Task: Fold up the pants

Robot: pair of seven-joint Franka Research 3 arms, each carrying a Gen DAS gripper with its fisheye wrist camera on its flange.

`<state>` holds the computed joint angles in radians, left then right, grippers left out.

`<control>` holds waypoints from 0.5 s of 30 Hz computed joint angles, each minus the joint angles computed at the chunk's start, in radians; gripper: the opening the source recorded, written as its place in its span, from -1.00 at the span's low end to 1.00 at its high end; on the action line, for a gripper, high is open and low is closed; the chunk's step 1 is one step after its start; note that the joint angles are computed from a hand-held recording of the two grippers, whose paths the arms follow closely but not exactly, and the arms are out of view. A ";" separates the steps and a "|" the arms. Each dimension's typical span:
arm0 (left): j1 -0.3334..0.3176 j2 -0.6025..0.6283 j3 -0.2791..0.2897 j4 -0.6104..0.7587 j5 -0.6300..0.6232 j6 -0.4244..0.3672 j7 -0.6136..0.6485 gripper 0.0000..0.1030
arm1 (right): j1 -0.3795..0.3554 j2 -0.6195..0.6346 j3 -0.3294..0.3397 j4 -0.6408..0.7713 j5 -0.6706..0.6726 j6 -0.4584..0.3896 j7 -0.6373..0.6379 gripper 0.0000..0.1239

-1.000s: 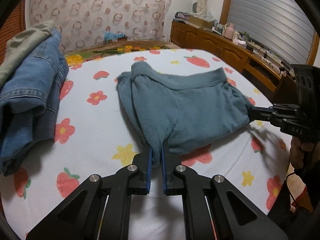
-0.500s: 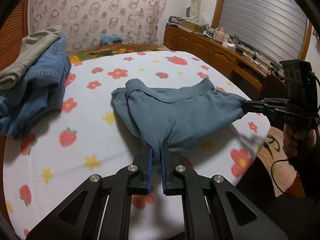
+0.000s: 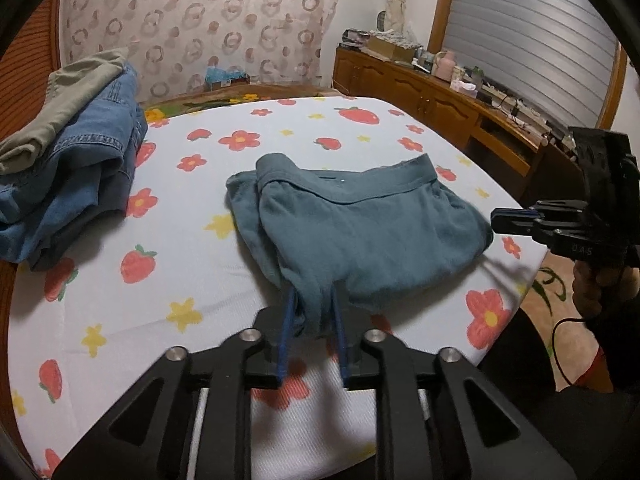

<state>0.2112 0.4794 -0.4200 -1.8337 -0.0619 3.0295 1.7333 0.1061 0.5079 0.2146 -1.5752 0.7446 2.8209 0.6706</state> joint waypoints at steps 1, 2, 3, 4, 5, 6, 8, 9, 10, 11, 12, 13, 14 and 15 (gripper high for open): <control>-0.012 -0.002 0.015 0.001 0.007 0.004 -0.010 -0.38 | 0.002 -0.002 -0.001 -0.002 0.000 0.008 0.003 -0.78; -0.022 -0.003 0.030 0.001 0.014 0.012 -0.020 -0.25 | 0.004 -0.003 -0.005 -0.002 -0.003 0.011 0.010 -0.74; -0.023 0.000 0.034 0.006 0.018 0.017 -0.026 -0.16 | 0.005 -0.003 -0.005 0.000 -0.005 0.015 0.012 -0.68; -0.027 -0.001 0.040 0.008 0.022 0.022 -0.036 -0.06 | 0.004 0.000 -0.002 0.004 -0.003 0.024 0.010 -0.62; -0.037 0.002 0.054 0.017 0.031 0.021 -0.050 -0.06 | 0.005 0.004 0.001 0.010 -0.004 0.032 0.009 -0.59; -0.058 0.006 0.081 0.032 0.047 0.015 -0.070 -0.05 | 0.005 0.009 0.003 0.019 -0.005 0.034 0.008 -0.51; -0.086 0.025 0.115 0.070 0.077 0.004 -0.096 -0.05 | 0.002 0.030 0.011 0.047 -0.007 0.037 0.000 -0.39; -0.083 0.038 0.111 0.090 0.083 -0.004 -0.096 -0.05 | 0.006 0.045 0.012 0.066 -0.012 0.044 0.002 -0.33; -0.079 0.052 0.106 0.113 0.086 -0.011 -0.096 -0.05 | 0.012 0.062 0.009 0.088 -0.022 0.045 0.011 -0.31; -0.072 0.075 0.096 0.146 0.086 -0.020 -0.090 -0.05 | 0.012 0.082 0.010 0.114 -0.031 0.040 0.015 -0.31; -0.064 0.092 0.084 0.171 0.087 -0.029 -0.079 -0.05 | 0.021 0.103 0.002 0.144 -0.048 0.034 0.033 -0.31; -0.063 0.108 0.079 0.196 0.088 -0.040 -0.073 -0.05 | 0.033 0.125 -0.012 0.175 -0.070 0.025 0.061 -0.31; -0.073 0.128 0.087 0.231 0.093 -0.052 -0.073 -0.05 | 0.044 0.150 -0.023 0.212 -0.093 0.013 0.087 -0.31; -0.077 0.146 0.089 0.260 0.096 -0.061 -0.069 -0.05 | 0.048 0.172 -0.025 0.242 -0.110 0.005 0.103 -0.31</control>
